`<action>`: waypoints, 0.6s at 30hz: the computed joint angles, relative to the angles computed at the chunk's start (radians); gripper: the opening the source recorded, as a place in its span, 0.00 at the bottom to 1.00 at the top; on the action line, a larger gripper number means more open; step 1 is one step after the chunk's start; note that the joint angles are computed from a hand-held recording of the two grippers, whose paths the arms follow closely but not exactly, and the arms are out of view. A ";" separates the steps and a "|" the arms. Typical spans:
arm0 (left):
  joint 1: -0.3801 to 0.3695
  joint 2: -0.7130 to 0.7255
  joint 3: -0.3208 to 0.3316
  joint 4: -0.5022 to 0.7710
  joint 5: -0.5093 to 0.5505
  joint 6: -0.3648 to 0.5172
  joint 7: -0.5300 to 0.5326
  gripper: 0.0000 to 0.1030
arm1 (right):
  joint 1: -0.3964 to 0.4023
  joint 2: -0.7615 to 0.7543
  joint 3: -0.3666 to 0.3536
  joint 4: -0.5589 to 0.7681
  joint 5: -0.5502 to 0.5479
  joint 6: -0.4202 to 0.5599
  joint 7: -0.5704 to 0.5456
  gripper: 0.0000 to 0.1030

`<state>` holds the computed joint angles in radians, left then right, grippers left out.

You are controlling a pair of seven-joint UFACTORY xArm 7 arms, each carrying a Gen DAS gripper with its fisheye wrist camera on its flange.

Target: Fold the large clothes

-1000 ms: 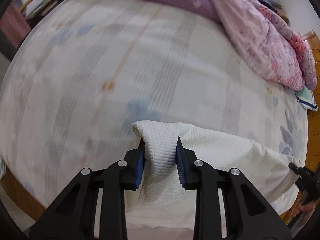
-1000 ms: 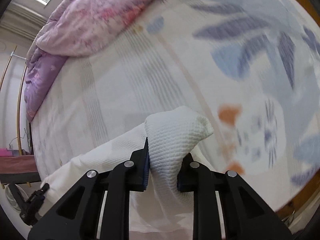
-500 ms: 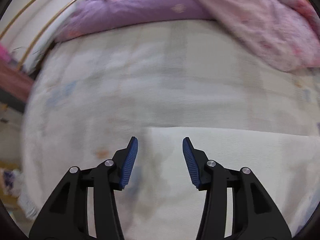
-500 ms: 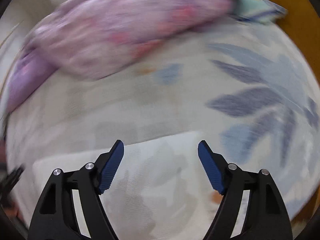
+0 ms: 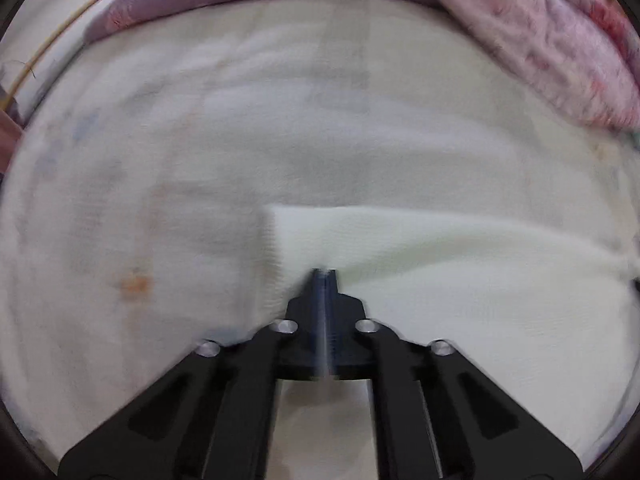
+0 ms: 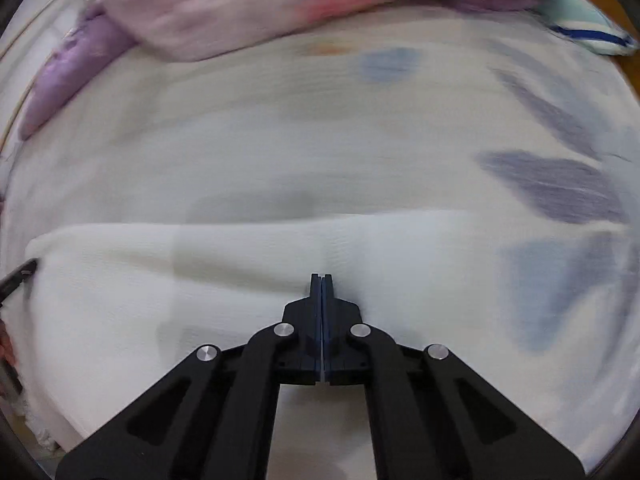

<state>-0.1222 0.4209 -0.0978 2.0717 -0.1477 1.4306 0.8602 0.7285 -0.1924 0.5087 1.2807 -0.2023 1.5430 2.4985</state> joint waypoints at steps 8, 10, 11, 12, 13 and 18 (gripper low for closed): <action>0.063 -0.039 -0.061 0.058 0.034 0.027 0.017 0.57 | 0.011 0.120 0.110 0.278 0.005 0.269 0.267 0.10; 0.092 -0.118 -0.064 -0.062 -0.030 -0.018 0.087 0.66 | 0.082 0.156 0.013 0.301 -0.063 0.222 0.161 0.14; 0.091 -0.142 -0.061 -0.102 -0.032 -0.005 0.093 0.66 | 0.083 0.137 -0.025 0.255 -0.056 0.146 0.119 0.26; 0.088 -0.156 -0.048 -0.141 0.009 0.038 0.089 0.65 | 0.122 0.130 -0.102 0.198 -0.006 0.042 0.088 0.28; 0.060 -0.167 -0.004 -0.176 0.036 0.051 0.086 0.63 | 0.147 0.130 -0.150 0.155 0.053 -0.037 0.045 0.28; 0.173 -0.198 0.070 -0.259 0.012 0.130 0.090 0.63 | 0.273 0.331 -0.089 0.332 -0.015 -0.078 0.290 0.26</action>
